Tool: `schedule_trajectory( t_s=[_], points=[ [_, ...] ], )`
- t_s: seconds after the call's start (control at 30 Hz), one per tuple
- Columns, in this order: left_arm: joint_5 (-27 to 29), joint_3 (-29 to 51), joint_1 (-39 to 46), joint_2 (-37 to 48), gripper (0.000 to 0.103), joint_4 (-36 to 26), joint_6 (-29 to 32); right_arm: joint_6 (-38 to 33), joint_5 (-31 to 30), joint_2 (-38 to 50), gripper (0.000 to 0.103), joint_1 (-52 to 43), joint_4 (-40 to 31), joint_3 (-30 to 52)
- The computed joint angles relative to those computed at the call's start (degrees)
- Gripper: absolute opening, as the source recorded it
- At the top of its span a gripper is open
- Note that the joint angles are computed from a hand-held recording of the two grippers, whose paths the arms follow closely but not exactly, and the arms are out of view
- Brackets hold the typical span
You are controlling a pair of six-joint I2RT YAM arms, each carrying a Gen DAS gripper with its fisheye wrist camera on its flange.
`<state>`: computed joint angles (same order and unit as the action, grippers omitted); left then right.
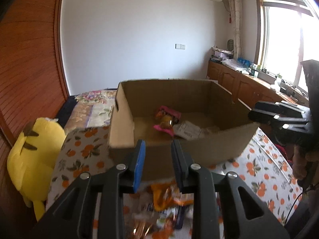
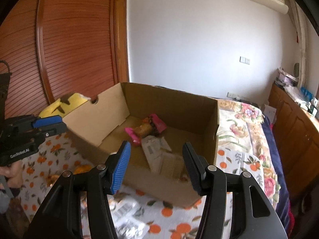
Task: Organize snacks
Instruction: 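Move both tools back down to the snack pile beside the box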
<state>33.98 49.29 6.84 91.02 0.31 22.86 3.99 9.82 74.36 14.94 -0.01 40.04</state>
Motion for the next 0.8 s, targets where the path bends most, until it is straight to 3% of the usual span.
schedule_trajectory(
  t_s=[0.37,0.8],
  points=[
    [3.19,-6.02,7.43,-1.92,0.027,-3.60,7.94,4.09,1.85,-3.48,0.055,8.12,-3.94,-0.55],
    [4.07,-6.33,11.46,4.67,0.029,-5.63,15.86,5.24,1.95,8.43,0.055,12.65,-0.72,1.41]
  ],
)
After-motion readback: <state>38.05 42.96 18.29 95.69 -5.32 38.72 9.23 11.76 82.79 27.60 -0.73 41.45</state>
